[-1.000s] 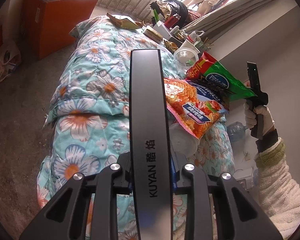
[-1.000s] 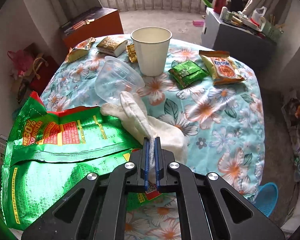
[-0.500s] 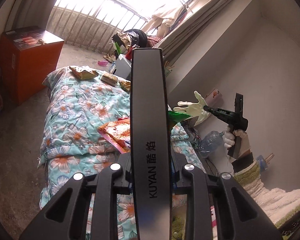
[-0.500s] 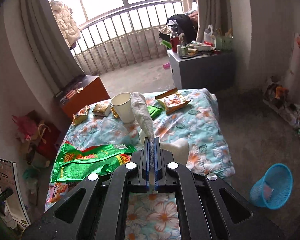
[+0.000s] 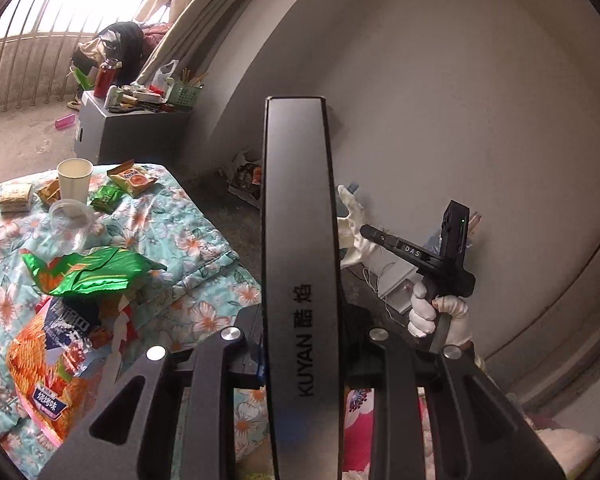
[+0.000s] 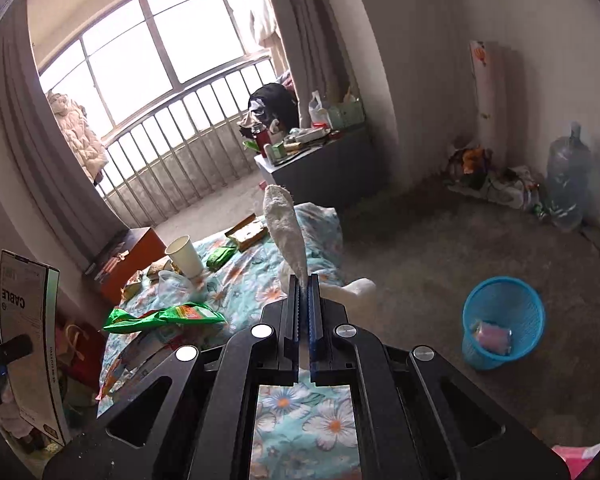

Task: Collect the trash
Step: 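Carry both items over the wastebasket and open the right gripper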

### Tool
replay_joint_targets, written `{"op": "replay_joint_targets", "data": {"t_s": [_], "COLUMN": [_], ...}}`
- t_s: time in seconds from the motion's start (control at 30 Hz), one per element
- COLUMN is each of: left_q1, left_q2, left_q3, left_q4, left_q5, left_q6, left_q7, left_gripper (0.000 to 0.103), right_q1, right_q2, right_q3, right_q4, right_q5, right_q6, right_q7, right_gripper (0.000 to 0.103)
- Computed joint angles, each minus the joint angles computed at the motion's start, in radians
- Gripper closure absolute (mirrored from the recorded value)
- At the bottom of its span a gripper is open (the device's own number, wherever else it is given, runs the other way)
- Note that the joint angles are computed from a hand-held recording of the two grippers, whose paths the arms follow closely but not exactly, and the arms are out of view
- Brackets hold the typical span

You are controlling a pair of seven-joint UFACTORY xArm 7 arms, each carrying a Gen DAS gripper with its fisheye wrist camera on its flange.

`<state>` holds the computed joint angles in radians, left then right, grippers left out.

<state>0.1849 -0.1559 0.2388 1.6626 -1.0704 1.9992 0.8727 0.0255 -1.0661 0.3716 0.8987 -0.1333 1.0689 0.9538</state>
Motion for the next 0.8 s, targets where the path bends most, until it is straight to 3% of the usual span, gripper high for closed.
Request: {"op": "replay_joint_targets", "data": {"t_s": [0.23, 0.43, 0.6, 0.8], "left_q1": [-0.259, -0.477, -0.663, -0.86], "left_q2": [-0.028, 0.089, 0.318, 0.611], "left_q3": [-0.326, -0.54, -0.599, -0.564], "left_q4": [-0.011, -0.062, -0.021, 0.144], "left_q5": [0.296, 0.553, 0.712, 0.844], "left_q6": [-0.302, -0.619, -0.797, -0.896], "left_q7": [-0.103, -0.242, -0.386, -0.494], "left_gripper": [0.078, 0.078, 0.078, 0.078], "right_q1": [-0.035, -0.116, -0.267, -0.45], "right_q2": [-0.229, -0.375, -0.429, -0.282], "right_q3": [-0.096, -0.273, -0.493, -0.738], "right_q4": [-0.194, -0.425, -0.637, -0.793], "right_q5": [-0.02, -0.032, -0.046, -0.081], "right_q6": [0.152, 0.142, 0.026, -0.28], "right_q7": [0.027, 0.016, -0.047, -0.21], "right_gripper": [0.101, 0.101, 0.101, 0.101]}}
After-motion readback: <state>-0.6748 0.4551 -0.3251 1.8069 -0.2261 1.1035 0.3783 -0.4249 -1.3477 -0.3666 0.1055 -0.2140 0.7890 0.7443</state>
